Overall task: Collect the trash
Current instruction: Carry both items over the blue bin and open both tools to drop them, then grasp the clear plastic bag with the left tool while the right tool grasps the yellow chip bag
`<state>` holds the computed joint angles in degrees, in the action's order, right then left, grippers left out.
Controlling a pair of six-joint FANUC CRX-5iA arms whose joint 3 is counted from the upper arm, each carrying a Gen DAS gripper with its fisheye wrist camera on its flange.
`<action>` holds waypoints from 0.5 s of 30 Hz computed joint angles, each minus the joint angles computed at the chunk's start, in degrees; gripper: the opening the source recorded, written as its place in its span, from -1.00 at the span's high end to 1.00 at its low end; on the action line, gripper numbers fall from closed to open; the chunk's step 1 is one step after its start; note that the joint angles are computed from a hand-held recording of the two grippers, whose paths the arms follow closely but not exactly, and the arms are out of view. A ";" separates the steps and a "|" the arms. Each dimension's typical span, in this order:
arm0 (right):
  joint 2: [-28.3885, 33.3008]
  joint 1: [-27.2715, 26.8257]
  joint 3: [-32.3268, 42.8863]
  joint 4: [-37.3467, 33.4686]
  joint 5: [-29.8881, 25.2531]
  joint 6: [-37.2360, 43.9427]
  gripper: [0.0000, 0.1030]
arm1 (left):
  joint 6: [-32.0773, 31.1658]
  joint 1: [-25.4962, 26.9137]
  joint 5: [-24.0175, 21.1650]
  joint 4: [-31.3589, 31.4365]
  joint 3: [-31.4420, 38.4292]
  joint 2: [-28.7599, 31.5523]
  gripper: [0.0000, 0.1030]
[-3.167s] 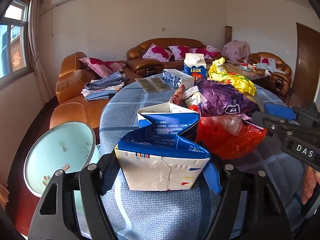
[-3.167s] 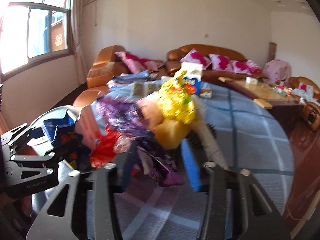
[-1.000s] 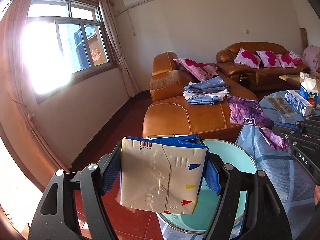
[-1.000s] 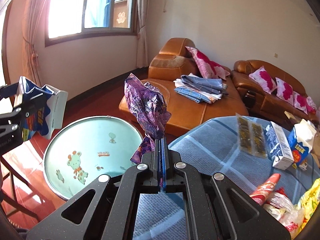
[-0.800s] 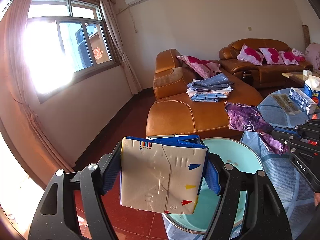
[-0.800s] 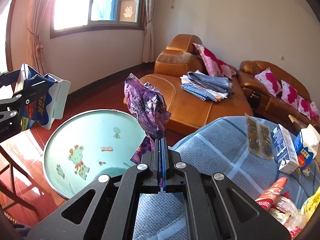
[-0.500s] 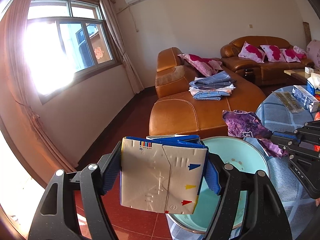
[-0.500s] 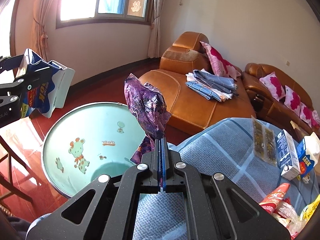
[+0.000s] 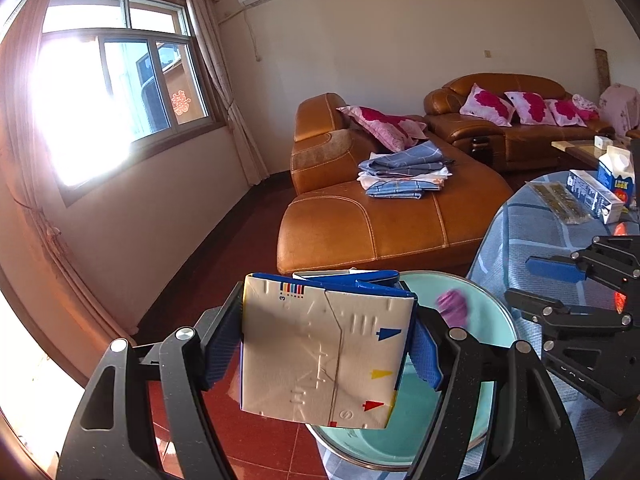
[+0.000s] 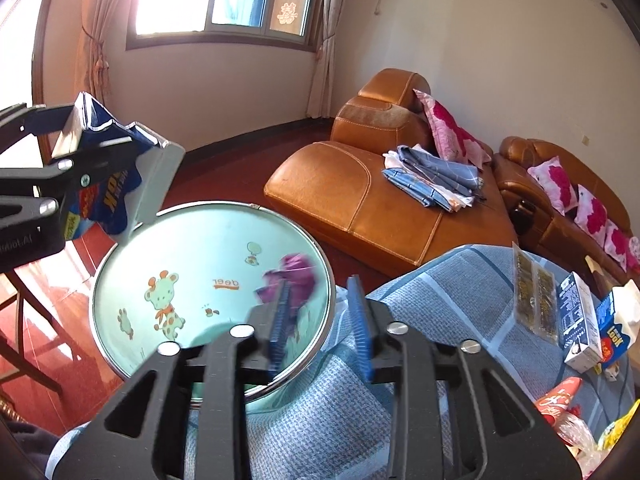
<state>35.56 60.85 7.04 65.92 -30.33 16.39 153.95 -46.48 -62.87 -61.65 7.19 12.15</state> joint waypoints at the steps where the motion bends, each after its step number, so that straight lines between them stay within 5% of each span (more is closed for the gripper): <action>1: -0.36 -0.27 -0.73 1.49 0.33 -1.86 0.36 | 0.09 -0.13 -0.03 -0.21 -0.07 0.00 -0.39; 5: -0.73 -0.67 -1.50 3.55 0.49 -4.92 0.33 | 0.90 -0.79 -0.76 -1.31 0.08 0.09 -0.64; 15: -0.58 -0.36 -1.45 4.72 -0.42 -5.68 0.25 | 0.89 -1.57 -1.65 -1.88 0.07 -0.12 -0.64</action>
